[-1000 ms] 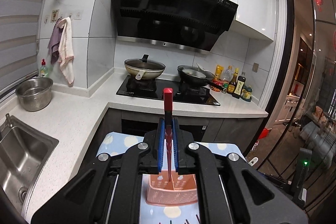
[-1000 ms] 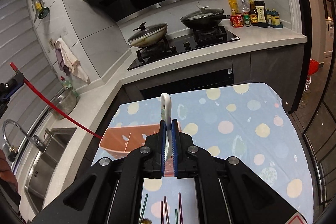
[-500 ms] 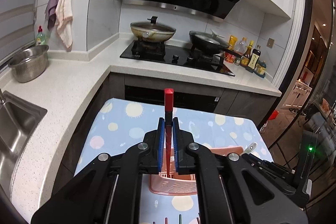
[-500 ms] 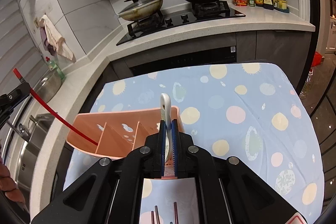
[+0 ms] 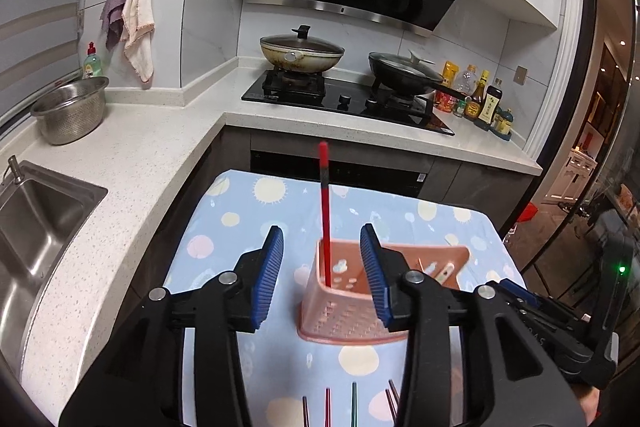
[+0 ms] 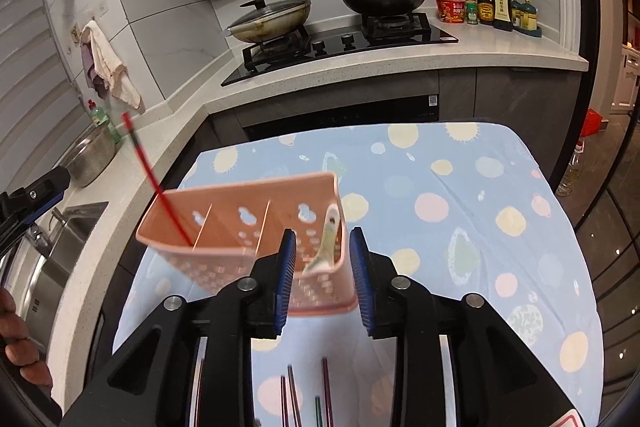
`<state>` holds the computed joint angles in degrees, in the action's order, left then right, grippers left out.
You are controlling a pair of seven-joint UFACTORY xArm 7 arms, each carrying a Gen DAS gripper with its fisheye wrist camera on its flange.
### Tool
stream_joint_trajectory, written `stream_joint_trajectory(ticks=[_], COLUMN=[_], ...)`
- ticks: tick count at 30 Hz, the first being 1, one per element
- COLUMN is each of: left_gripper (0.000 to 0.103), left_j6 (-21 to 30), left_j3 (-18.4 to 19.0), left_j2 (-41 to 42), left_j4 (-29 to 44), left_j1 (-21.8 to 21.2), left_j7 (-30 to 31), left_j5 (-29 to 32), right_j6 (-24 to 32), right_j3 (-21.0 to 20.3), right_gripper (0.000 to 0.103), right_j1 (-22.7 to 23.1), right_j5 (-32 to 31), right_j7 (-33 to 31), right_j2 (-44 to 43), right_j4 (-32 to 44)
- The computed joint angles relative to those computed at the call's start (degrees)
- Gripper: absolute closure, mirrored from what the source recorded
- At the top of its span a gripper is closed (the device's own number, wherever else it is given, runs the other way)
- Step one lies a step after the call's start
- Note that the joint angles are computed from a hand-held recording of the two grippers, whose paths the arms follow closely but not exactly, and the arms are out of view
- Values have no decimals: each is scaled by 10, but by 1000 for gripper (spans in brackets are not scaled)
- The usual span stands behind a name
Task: Organize utensils
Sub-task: 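Carry the red chopstick with the left tool into the pink holder while the right tool drops the spoon in, then move both open tools back down to the utensils on the cloth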
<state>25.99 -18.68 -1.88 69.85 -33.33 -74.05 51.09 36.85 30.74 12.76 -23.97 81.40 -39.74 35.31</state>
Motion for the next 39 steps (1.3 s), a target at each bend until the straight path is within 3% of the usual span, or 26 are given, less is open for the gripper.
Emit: stream_joint_trajectory(ticks=[8,15,27,39], left_gripper=[62,62,62,62], left_j6=[13,9,24,40], left_j3=[-37,-77,-140,-165], left_j2=[-84,-156,-239,-280], left_j4=[-107,-198,-288,-355], left_j1=[11,26,41,-3], left_j7=[-2,2,18,15], left_j5=[-46,-123,-217,-292], right_j6=[99,167,224,231], right_j3=[34,66,108,128], right_gripper=[70,69,69,69], right_j1=[82,148,217,291], right_j5=[65,113,143,172], right_j7=[39,84,151,216], right_j2=[-78,-119,-110,-71], right_j4=[-29,-45,-38,-49])
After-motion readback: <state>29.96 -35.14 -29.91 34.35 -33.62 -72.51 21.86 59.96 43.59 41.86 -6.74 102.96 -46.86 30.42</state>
